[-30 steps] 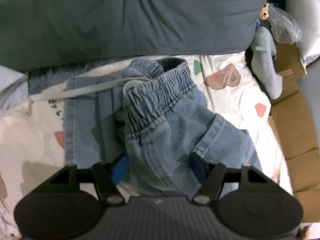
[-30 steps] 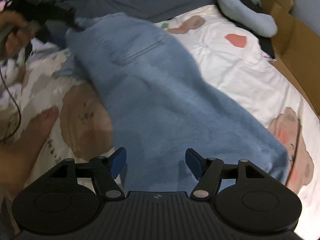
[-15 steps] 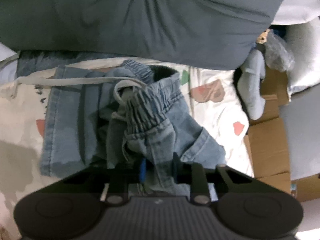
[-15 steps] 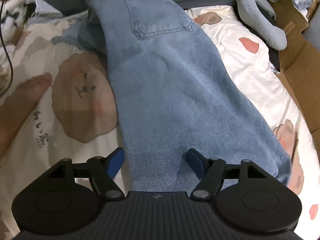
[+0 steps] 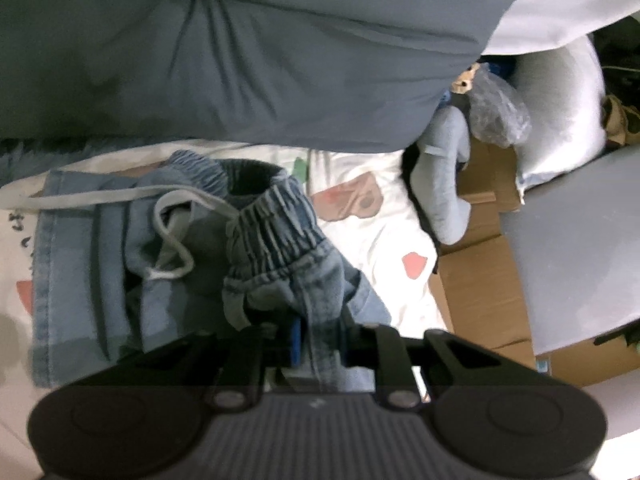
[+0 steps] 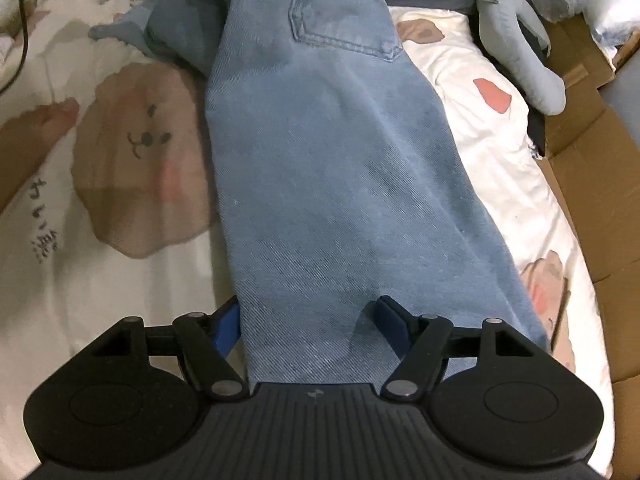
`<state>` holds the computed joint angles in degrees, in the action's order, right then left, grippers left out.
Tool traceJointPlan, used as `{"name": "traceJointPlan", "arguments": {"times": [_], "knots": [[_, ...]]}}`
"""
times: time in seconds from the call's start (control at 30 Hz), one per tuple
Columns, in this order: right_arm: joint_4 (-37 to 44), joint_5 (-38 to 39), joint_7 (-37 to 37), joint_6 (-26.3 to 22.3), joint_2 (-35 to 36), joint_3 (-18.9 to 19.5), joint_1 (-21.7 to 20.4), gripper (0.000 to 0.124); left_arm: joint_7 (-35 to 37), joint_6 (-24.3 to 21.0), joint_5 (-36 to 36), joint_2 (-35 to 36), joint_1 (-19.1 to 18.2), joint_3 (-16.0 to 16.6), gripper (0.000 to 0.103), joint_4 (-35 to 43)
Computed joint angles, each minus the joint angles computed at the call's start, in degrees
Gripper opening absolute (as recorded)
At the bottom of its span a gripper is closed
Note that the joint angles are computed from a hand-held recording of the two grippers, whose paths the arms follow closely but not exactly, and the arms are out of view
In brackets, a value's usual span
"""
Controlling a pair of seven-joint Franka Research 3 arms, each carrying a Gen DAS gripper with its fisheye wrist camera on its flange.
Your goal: Fold clothes
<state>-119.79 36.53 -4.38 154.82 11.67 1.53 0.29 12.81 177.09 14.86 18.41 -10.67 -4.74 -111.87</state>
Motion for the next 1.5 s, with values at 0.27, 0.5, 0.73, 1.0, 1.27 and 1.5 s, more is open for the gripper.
{"name": "traceJointPlan", "arguments": {"times": [0.27,0.5,0.73,1.0,1.27,1.5], "knots": [[-0.44,1.53,-1.95,2.86,-0.33,-0.22,-0.27,0.069,0.08,0.97,0.86,0.80,-0.86,1.15,0.015,1.72],[6.98,0.58,7.82,-3.43,1.76,-2.12,-2.57,0.023,-0.70,-1.01,3.57,2.69,-2.93,3.07,0.015,6.18],[15.61,-0.58,17.39,-7.09,6.08,-2.87,-4.90,0.003,-1.99,-5.80,7.76,5.43,-4.98,4.74,0.014,12.66],[26.47,-1.78,25.42,-10.81,12.57,-2.25,-8.17,0.003,-1.71,-10.96,9.92,10.74,-4.68,3.44,0.014,21.91],[42.64,-3.87,34.66,-16.96,22.54,-1.23,-10.77,0.003,3.98,-17.28,7.10,18.55,-3.81,0.83,0.014,33.97],[59.29,-7.35,39.68,-20.72,33.42,0.17,-11.57,0.003,8.11,-21.99,4.93,26.10,-4.36,0.80,0.014,46.10]]}}
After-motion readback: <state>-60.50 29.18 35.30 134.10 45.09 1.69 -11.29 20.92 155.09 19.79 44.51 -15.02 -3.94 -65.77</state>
